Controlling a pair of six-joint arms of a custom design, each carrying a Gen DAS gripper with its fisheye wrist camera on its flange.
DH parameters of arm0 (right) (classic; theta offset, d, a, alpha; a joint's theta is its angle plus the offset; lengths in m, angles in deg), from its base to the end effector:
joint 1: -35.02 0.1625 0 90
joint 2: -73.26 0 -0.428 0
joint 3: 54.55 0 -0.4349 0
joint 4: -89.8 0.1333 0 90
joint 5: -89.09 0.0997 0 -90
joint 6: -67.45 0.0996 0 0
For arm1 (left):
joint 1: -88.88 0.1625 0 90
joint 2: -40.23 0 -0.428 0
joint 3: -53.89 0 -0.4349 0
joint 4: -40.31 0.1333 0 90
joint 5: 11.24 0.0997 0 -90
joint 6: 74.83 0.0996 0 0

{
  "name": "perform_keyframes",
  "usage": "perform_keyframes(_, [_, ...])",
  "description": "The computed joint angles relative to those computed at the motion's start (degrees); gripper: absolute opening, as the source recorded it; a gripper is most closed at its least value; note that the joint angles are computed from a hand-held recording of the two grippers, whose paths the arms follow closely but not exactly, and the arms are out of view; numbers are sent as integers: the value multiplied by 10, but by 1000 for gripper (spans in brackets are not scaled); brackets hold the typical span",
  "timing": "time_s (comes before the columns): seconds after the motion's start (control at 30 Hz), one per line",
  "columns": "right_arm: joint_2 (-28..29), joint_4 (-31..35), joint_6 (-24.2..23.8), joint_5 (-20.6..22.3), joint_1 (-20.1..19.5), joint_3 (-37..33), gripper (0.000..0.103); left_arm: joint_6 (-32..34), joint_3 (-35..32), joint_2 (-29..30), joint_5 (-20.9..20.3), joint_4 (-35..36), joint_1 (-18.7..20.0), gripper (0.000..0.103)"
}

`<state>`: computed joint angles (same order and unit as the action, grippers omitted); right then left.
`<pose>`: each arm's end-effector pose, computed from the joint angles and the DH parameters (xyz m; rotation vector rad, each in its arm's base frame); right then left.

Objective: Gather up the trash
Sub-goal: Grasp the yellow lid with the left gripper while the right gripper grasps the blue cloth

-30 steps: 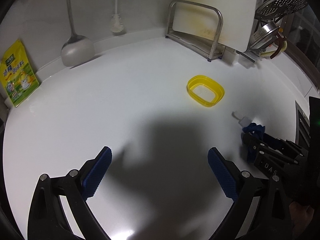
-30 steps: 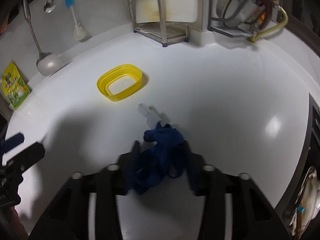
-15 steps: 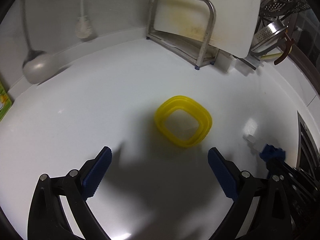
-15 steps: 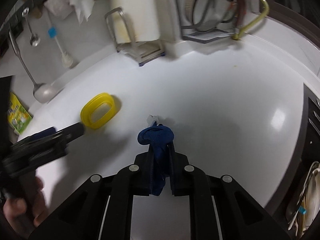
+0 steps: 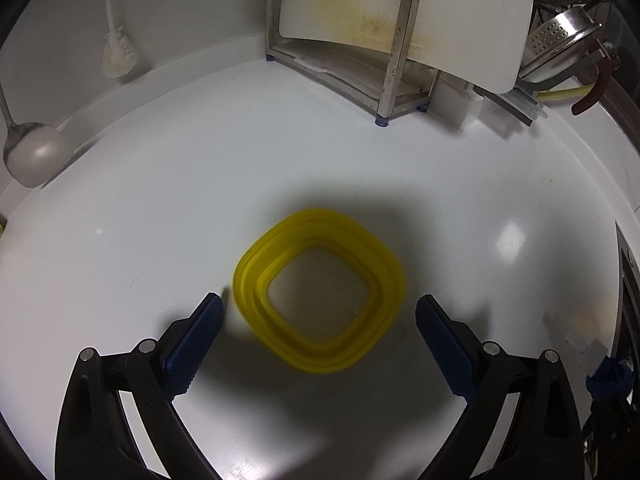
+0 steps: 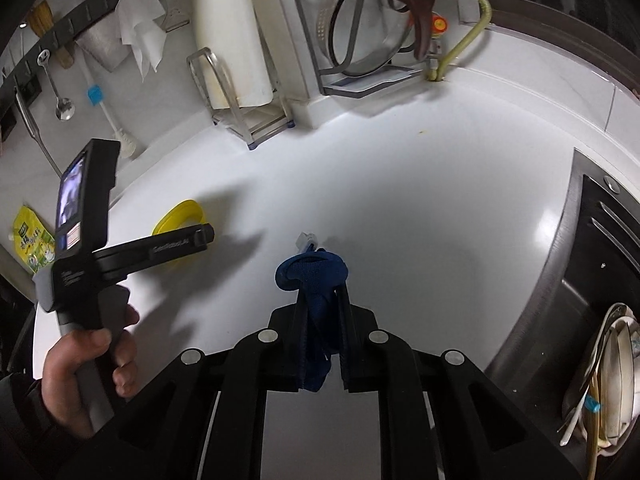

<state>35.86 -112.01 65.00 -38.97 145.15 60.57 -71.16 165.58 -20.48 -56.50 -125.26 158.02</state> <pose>0.2599 -0.5001 -0.0116 0.2248 -2.4447 0.8690 -0.0248 -0.6362 0.1751 0.2937 2.3449 -0.6520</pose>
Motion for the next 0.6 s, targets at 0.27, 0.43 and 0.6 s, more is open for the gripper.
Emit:
perform_keyframes(0.27, [-9, -2, 5, -5, 5, 12, 12, 28, -1, 10, 8, -30, -6, 73])
perform_keyframes(0.43, [-12, 4, 15, -10, 10, 19, 12, 31, 31, -12, 8, -60, -14, 73])
perform_keyframes(0.6, [-22, 27, 33, -12, 30, 33, 12, 33, 94, -69, 22, -75, -40, 73])
